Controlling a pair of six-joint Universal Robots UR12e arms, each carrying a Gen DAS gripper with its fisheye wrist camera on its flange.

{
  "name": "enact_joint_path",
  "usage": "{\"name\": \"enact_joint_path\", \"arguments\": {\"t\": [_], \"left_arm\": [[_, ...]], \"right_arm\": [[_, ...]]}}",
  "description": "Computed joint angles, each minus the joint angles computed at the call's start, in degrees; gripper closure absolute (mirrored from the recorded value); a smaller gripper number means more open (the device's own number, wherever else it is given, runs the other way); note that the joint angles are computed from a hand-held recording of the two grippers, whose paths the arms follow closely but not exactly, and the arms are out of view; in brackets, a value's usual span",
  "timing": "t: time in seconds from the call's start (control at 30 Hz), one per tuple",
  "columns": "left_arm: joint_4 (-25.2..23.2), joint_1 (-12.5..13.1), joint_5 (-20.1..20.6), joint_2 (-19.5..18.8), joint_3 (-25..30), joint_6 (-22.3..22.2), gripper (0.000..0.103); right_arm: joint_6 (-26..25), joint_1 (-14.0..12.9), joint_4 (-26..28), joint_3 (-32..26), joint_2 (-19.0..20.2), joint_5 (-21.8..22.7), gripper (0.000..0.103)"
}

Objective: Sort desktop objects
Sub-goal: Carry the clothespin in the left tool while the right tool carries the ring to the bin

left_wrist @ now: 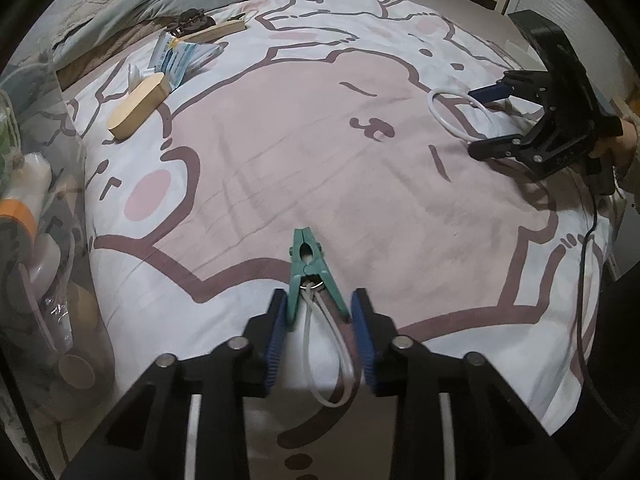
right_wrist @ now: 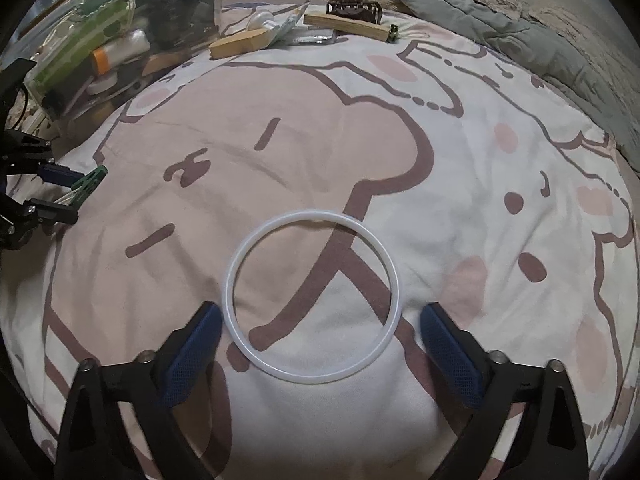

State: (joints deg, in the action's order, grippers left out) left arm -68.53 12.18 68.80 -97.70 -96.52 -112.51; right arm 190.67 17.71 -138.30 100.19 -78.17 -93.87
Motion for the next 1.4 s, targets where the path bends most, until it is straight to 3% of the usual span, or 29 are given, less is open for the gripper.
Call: {"name": "enact_joint_path", "arguments": {"t": [0.13,0.77,1.4], "left_arm": [[-1.24,0.03,-0.41,-0.31,0.65,-0.63,0.072],[-0.18,0.73,-6.36,0.05,3.01,-3.67,0.072],[-0.89,3.20,-15.99,1.44,8.60,-11.11,0.072]], "right_arm": [[0.77,-0.08,0.10,-0.28,-0.03,0.11,0.019],[1.31,0.44,-4.81,-2.30,-0.18,0.64,0.020],[2.68,1.92,-12.68,-8.96,-0.33,1.78,0.020]]}}
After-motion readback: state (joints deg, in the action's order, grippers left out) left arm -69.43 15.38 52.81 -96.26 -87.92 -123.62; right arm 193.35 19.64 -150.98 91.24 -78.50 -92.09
